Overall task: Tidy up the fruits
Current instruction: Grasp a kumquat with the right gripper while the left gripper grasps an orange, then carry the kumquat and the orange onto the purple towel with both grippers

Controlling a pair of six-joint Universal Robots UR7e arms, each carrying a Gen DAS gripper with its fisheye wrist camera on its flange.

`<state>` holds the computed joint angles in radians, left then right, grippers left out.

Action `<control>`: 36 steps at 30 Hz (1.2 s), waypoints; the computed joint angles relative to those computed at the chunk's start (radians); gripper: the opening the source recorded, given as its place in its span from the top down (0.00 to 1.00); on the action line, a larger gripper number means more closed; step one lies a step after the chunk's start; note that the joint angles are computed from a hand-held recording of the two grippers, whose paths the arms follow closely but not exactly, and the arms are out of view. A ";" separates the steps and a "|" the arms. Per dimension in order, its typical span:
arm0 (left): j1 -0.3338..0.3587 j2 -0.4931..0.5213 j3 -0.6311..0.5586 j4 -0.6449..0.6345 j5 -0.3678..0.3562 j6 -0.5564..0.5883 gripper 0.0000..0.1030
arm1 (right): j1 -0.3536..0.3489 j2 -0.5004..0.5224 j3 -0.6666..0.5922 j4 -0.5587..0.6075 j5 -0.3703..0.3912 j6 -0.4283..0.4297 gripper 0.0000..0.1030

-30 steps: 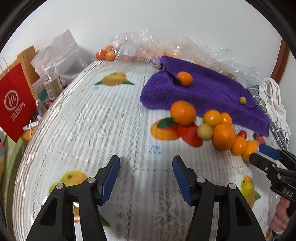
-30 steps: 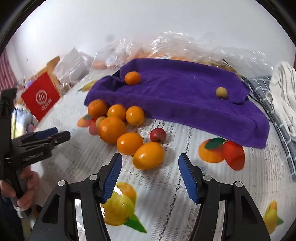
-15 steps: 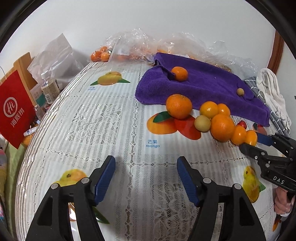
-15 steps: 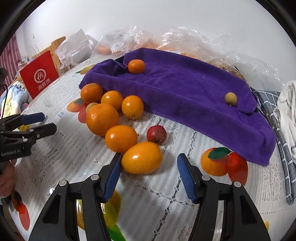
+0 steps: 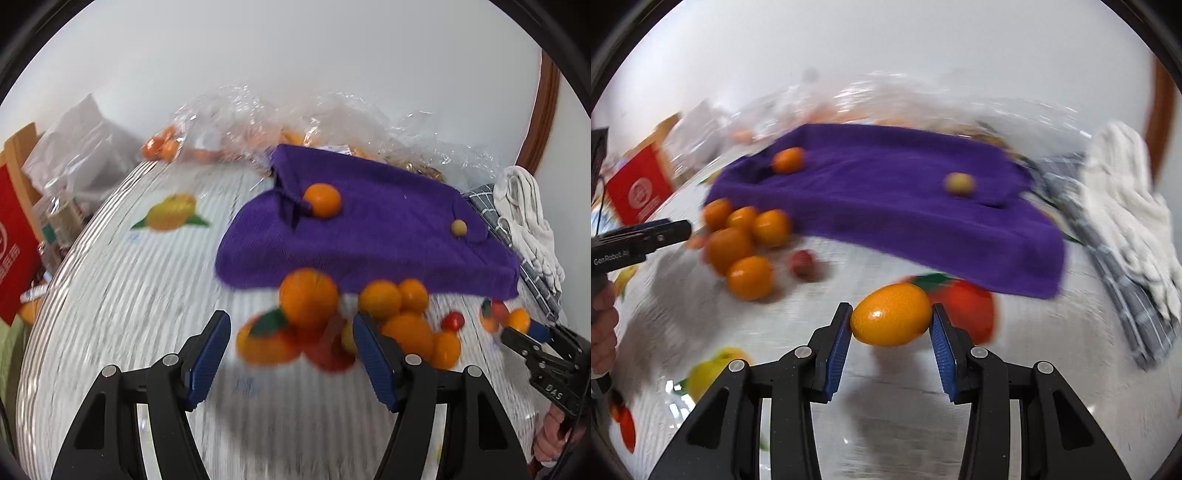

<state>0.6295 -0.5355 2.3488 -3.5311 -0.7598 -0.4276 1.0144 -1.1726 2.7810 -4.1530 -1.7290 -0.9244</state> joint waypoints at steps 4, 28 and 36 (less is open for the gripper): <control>0.061 -0.008 -0.058 0.028 -0.077 0.065 0.35 | -0.051 -0.043 -0.009 0.026 0.022 0.052 0.59; 0.082 0.035 -0.084 0.025 -0.087 0.118 0.62 | -0.089 -0.064 0.001 0.042 0.075 0.093 0.59; 0.074 0.038 -0.068 -0.026 -0.065 0.094 0.62 | -0.121 -0.091 0.014 0.054 0.123 0.112 0.59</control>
